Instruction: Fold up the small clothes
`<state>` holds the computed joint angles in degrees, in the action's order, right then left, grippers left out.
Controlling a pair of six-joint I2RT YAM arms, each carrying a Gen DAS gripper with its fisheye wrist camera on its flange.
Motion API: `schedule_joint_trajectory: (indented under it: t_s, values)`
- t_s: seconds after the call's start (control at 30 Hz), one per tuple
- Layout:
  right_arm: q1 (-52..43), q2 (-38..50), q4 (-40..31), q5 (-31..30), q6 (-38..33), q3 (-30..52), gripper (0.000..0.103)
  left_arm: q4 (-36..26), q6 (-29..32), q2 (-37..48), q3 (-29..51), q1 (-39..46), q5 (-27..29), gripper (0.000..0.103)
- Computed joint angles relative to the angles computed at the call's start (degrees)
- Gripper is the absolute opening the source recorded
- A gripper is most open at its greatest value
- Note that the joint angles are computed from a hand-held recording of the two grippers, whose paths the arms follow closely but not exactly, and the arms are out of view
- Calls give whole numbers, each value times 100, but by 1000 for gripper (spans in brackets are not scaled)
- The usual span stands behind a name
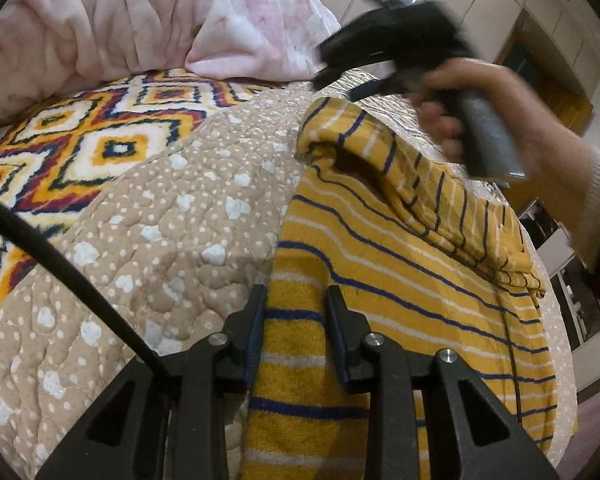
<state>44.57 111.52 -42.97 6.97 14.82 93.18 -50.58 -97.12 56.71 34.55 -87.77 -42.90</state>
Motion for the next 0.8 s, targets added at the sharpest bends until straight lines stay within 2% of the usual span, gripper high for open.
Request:
schedule_joint_trajectory:
  t_s: [0.07,0.17,0.3,0.37,0.43,0.57,0.67,0.73,0.77,0.8]
  values:
    - [-54,-678,-31,61,-144,-488,59,75,46,-80,-58,-10,-29,32]
    - [-429,-1759,-287,176,-371,-1188,60,100,-20,-151,-106,-72,-82,34]
    - [-1683,-3245,-762,-154,-524,-2224,60,-17,-103,39,23,-108,-81,35]
    - [-2468,-3966,-865,-533,-730,-2890,60,-52,-119,169,97,-110,-73,37]
    - [-3099,-4313,-838,-838,-966,-3318,60,9,-48,214,114,-83,-63,42]
    - [-4387,-4907,-692,-1529,-1412,-4303,60,-8,3,375,197,-28,-59,44]
    - [-4480,-4994,-401,-1679,-1415,-4788,60,-53,-6,461,239,-57,-91,45]
    - [-4275,-4901,-265,-1475,-1335,-4918,60,-44,-11,457,222,-84,-119,45]
    - [-4130,-4775,-227,-1325,-1265,-4961,50,-42,-13,440,210,-93,-128,45]
    - [-3987,-4654,-225,-1233,-1226,-4980,21,-32,-16,425,194,-104,-142,45]
